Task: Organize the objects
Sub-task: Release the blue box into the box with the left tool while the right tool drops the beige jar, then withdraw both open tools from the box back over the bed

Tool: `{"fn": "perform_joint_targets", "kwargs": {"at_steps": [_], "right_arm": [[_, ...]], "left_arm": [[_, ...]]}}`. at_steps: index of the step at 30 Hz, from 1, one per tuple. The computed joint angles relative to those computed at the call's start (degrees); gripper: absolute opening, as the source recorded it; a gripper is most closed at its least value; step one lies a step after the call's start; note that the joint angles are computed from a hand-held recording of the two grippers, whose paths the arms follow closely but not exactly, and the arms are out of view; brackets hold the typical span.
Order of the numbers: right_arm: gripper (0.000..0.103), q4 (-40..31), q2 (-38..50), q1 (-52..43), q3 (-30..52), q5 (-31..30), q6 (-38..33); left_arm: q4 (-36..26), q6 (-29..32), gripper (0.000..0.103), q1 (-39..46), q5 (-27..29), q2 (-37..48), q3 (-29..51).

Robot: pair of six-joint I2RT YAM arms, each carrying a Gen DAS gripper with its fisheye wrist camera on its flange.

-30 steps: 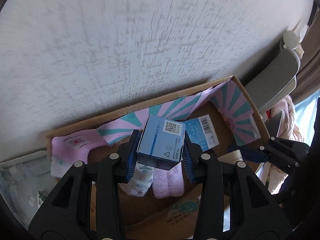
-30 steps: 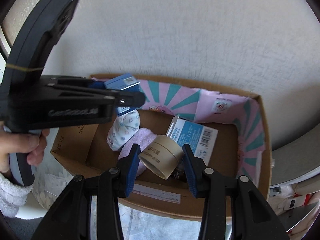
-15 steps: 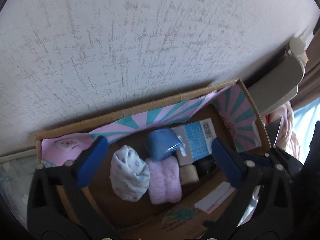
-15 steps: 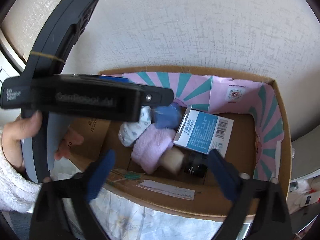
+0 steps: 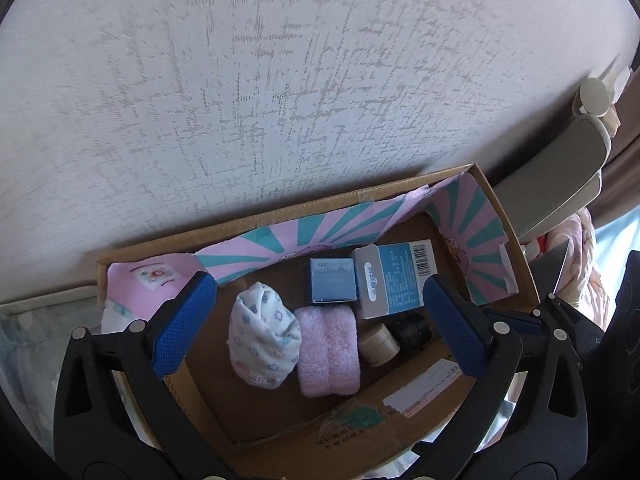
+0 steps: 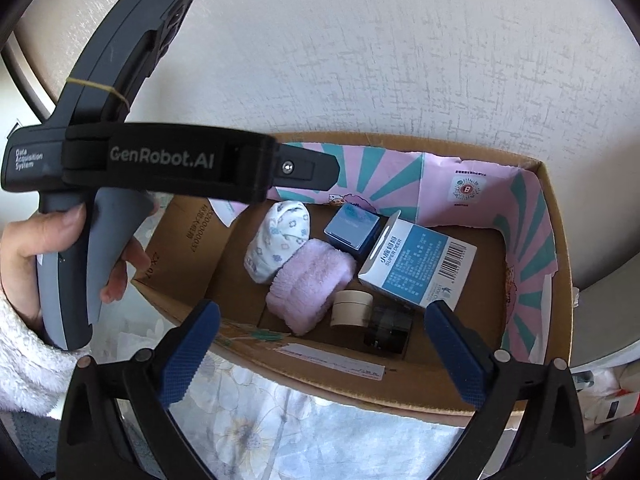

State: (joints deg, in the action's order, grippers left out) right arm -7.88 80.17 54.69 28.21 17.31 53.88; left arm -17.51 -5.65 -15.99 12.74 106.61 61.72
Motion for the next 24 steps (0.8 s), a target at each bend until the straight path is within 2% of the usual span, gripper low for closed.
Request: {"fn": "perform_joint_targets", "kwargs": {"at_steps": [8,15,18,24], "right_arm": [[0.102,-5.4,-1.9,1.5,1.4,0.1,0.4],[0.102,-12.1,-5.8,3.4,3.4,2.4,-0.5],[0.102,-17.2,-6.2,6.2,6.2,6.5,-0.2],[0.102,-21.1,-7.8,9.6,9.4,10.0,2.7]], "left_arm": [[1.9,-3.6,0.103,-1.2,-3.6,-7.0,-5.7],[2.8,-6.1,0.103,-2.1,-9.4,-18.1,-12.5],[1.2,-6.3,0.103,-1.8,-11.7,-23.1,-14.5],[-3.6,-2.6,0.103,1.7,-12.1,-33.4,-18.1]]}}
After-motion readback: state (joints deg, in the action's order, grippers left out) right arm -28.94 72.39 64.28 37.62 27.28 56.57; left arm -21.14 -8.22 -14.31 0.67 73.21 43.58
